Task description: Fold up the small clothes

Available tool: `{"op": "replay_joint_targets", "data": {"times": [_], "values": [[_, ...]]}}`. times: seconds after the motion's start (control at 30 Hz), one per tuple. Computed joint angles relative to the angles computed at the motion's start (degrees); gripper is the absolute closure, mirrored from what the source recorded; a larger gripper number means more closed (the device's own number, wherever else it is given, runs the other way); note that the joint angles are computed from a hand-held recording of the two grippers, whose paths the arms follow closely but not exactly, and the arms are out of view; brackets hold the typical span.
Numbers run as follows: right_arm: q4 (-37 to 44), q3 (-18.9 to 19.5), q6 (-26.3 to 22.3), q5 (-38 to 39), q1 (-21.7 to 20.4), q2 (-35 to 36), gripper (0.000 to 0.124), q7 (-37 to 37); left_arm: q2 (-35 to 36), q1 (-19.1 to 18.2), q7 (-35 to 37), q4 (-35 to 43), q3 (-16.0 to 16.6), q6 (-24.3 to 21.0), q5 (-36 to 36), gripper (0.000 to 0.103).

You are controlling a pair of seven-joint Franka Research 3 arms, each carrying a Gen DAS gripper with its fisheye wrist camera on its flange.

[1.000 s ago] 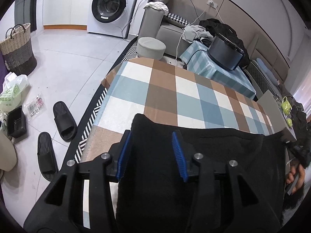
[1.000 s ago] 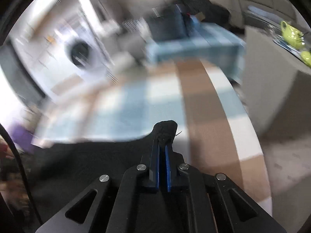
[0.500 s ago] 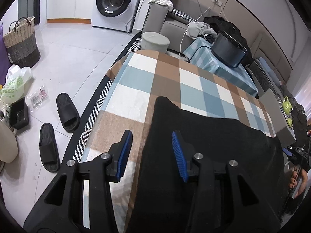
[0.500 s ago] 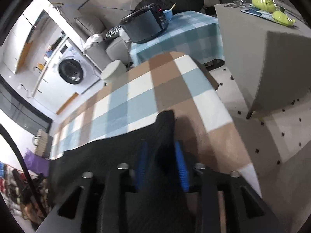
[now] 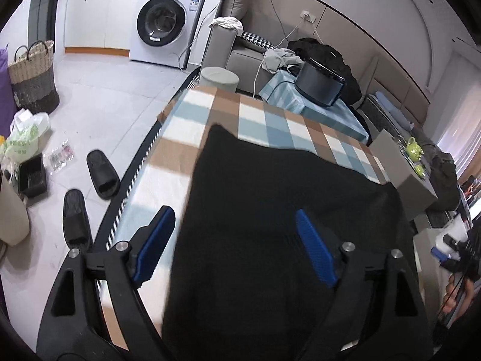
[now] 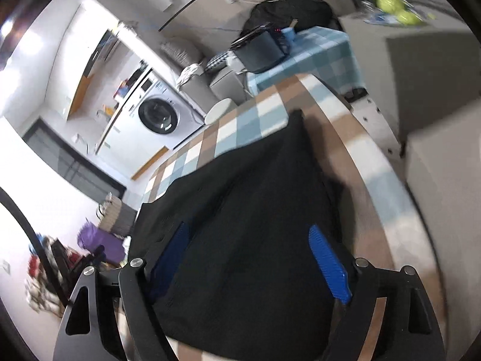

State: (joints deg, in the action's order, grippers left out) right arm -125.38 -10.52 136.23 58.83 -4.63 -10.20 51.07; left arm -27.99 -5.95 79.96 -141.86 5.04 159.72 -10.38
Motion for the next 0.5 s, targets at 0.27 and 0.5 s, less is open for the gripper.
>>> {"op": "replay_joint_targets", "data": {"times": [0.27,0.5], "values": [[-15.0,-2.0,-0.5,-1.9,-1.3,-12.0,0.039,7.8,-14.4,0.8,-7.9,-12.7,-3.0,-4.4,2.6,0.021],[-19.6,-4.0,-4.9,-3.6,-1.7,-15.0,0.039,12.2,-24.0,-0.1,-12.4,-19.8,-2.7,-9.2,4.6,0.021]]}}
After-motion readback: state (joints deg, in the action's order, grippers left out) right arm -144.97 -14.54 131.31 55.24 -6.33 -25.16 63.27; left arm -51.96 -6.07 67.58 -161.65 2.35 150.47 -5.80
